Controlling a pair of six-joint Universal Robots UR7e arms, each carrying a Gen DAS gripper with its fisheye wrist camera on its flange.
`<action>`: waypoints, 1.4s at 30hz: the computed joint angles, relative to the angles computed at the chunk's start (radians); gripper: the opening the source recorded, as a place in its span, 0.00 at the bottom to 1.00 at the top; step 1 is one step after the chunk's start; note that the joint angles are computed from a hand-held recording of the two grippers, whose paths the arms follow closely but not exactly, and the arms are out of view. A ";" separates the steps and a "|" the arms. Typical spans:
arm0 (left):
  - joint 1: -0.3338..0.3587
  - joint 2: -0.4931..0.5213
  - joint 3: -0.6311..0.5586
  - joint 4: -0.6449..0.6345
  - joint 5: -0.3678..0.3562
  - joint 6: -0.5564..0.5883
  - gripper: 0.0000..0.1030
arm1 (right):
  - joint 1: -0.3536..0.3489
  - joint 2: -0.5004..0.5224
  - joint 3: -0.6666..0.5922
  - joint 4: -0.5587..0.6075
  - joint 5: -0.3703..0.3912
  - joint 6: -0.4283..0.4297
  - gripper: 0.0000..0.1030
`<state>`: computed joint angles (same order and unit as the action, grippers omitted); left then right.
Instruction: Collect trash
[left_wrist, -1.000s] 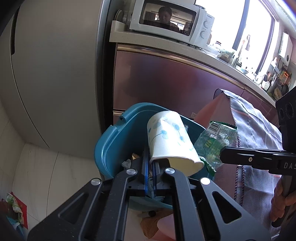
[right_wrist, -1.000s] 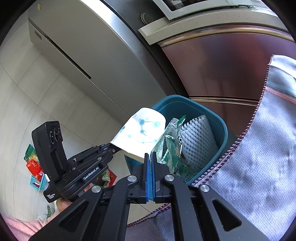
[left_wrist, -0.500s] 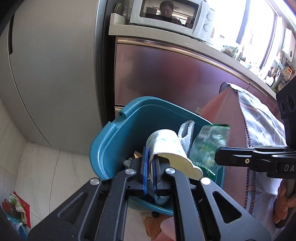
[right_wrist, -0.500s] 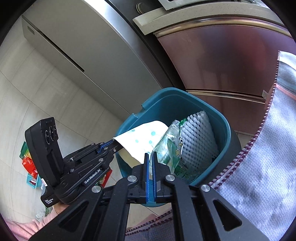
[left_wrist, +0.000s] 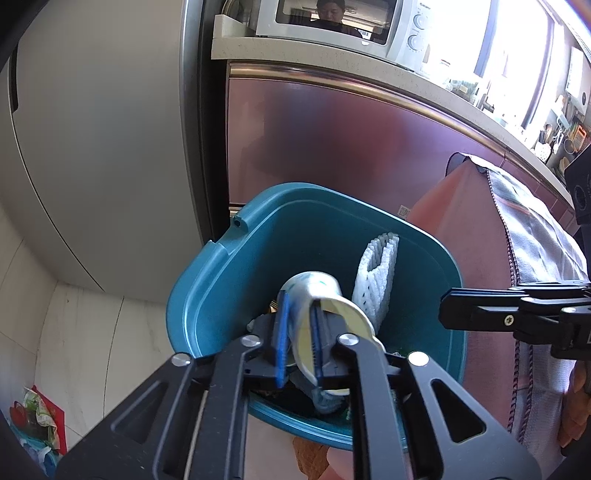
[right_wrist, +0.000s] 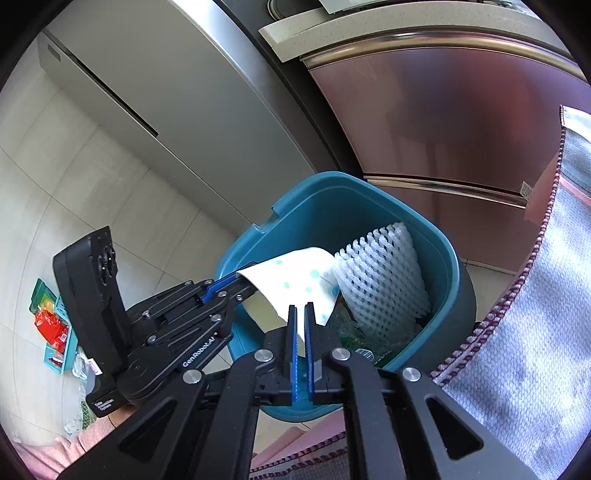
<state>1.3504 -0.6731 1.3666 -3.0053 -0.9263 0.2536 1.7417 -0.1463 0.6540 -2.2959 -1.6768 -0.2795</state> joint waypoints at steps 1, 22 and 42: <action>0.000 0.002 -0.001 -0.001 0.003 0.002 0.21 | -0.001 -0.005 0.009 -0.007 0.003 0.002 0.04; -0.041 -0.151 0.221 -0.202 -0.111 0.057 0.76 | -0.004 -0.212 0.413 -0.368 0.036 -0.038 0.49; -0.218 -0.174 0.480 -0.640 -0.162 0.203 0.94 | 0.024 -0.452 1.057 -1.436 -0.199 -0.254 0.93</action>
